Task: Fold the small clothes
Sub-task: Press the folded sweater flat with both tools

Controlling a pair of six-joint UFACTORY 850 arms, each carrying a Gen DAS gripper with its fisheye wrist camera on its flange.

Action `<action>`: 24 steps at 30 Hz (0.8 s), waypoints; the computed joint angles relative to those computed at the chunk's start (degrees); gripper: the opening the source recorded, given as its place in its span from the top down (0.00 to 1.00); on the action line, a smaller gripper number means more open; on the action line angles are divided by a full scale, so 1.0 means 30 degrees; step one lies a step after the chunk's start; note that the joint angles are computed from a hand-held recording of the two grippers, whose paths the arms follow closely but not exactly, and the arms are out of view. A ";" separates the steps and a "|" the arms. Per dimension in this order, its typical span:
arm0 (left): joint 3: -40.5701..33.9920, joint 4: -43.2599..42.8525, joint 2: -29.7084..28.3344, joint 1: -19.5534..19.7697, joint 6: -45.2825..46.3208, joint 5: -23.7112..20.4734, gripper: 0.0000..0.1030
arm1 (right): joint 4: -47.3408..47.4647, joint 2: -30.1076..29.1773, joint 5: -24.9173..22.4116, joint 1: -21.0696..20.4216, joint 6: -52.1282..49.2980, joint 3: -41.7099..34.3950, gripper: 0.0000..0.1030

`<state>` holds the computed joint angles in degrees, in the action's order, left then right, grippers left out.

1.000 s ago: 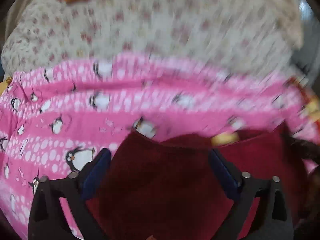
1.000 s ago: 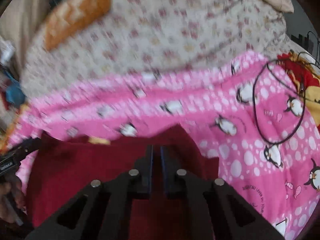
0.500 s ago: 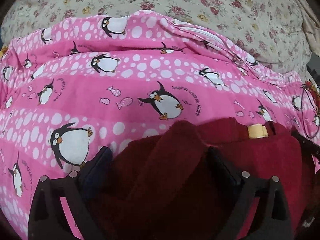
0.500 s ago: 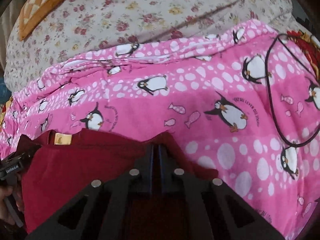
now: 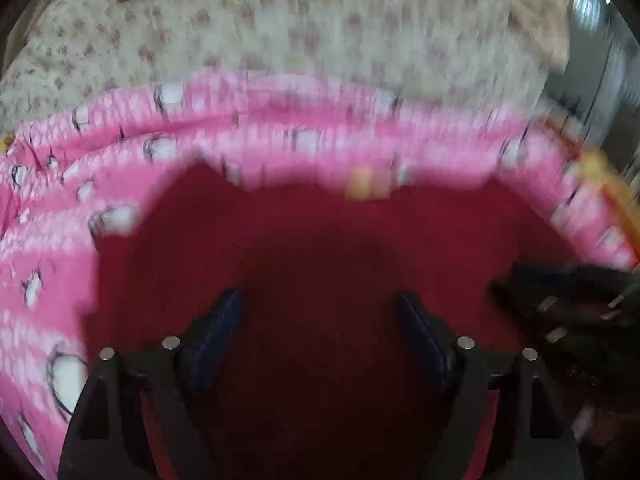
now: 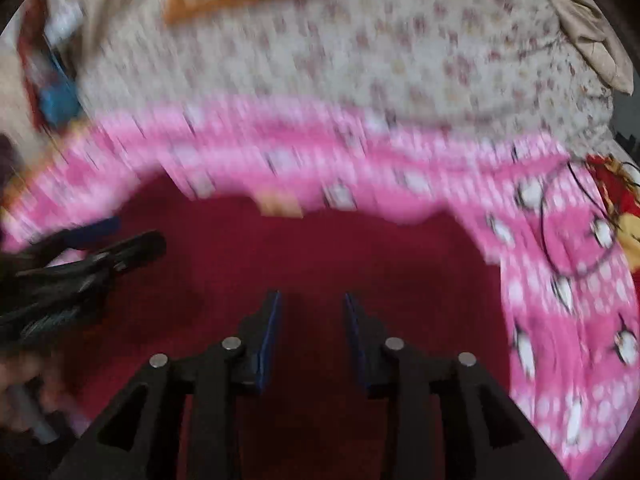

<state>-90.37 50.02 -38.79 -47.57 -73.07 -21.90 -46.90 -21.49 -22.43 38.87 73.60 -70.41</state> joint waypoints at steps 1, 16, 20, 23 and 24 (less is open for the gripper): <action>-0.0169 0.1120 -0.0132 -0.0111 -0.0913 -0.0357 0.23 | 0.1199 -0.0293 -0.0072 -0.0066 -0.1315 -0.0145 0.65; 0.2195 0.0977 0.1773 0.1337 -0.5251 0.1416 0.36 | -0.4876 0.0670 -0.0570 0.0207 0.5296 0.0540 0.28; 0.1152 0.0130 0.1572 0.1629 -0.4342 0.1627 0.36 | 0.0258 -0.0245 -0.0381 -0.0287 0.0783 -0.0119 0.28; -0.1567 -0.5061 -0.0046 0.2427 0.1065 0.0342 0.36 | -0.0528 -0.0364 -0.0766 -0.0058 0.1366 -0.0201 0.27; -0.2969 -0.6991 -0.1145 0.2685 0.3064 -0.0960 0.36 | -0.0601 -0.0372 -0.0718 -0.0070 0.1460 -0.0188 0.27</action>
<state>-99.28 29.05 -42.22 -39.52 -63.88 -24.78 -48.70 -22.60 -24.58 38.66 77.98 -70.97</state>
